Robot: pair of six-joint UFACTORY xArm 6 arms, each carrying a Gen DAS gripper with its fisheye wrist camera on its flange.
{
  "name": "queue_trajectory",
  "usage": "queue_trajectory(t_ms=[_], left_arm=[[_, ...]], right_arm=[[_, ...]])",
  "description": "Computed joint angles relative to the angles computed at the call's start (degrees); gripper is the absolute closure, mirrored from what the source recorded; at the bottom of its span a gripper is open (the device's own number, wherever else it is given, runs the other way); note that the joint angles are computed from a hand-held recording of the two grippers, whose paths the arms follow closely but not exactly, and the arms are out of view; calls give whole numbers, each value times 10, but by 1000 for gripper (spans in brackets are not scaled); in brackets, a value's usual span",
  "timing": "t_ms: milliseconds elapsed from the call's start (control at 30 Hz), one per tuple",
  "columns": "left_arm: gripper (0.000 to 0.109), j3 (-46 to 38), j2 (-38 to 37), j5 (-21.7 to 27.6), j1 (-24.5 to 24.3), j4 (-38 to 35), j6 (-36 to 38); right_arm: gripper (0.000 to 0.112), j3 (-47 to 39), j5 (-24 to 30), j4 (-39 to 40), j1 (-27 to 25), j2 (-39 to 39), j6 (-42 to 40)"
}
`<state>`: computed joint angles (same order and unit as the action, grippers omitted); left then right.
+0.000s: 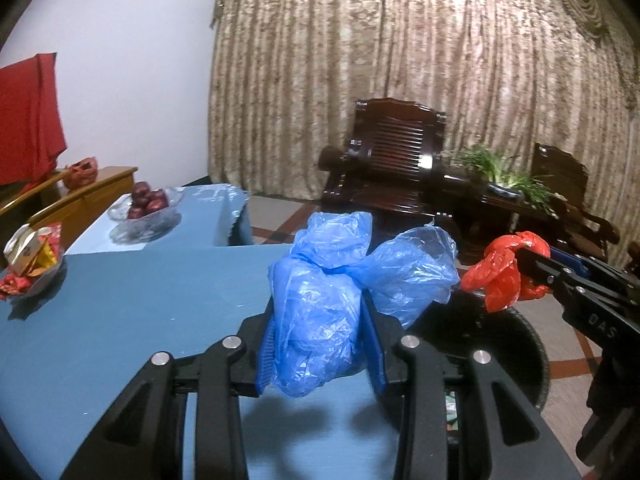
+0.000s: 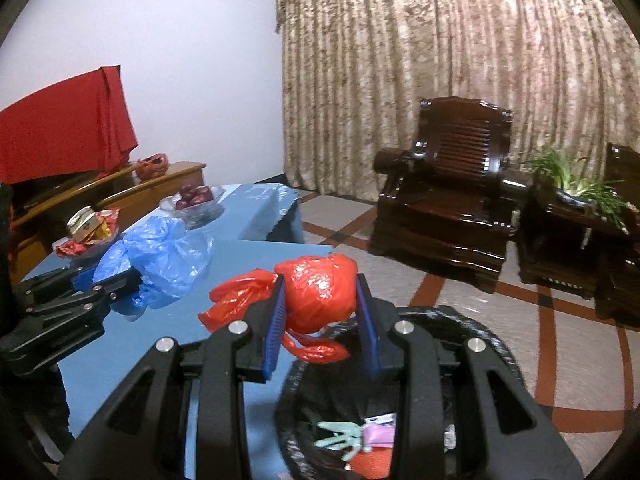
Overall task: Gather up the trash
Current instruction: 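Carry the blue and red bags over the bin while both tools open to drop them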
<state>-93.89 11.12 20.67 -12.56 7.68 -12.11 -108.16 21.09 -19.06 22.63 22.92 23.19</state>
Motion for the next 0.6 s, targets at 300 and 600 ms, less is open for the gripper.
queue_trajectory(t_ms=[300,600], left_arm=[[71,-46,31,7,-37,-35,44],[71,-116,89,32,-73,-76,88]], right_arm=[[81,96,-25,-63,-32,-72,57],[81,156,-23,-107,-69,-114,97]])
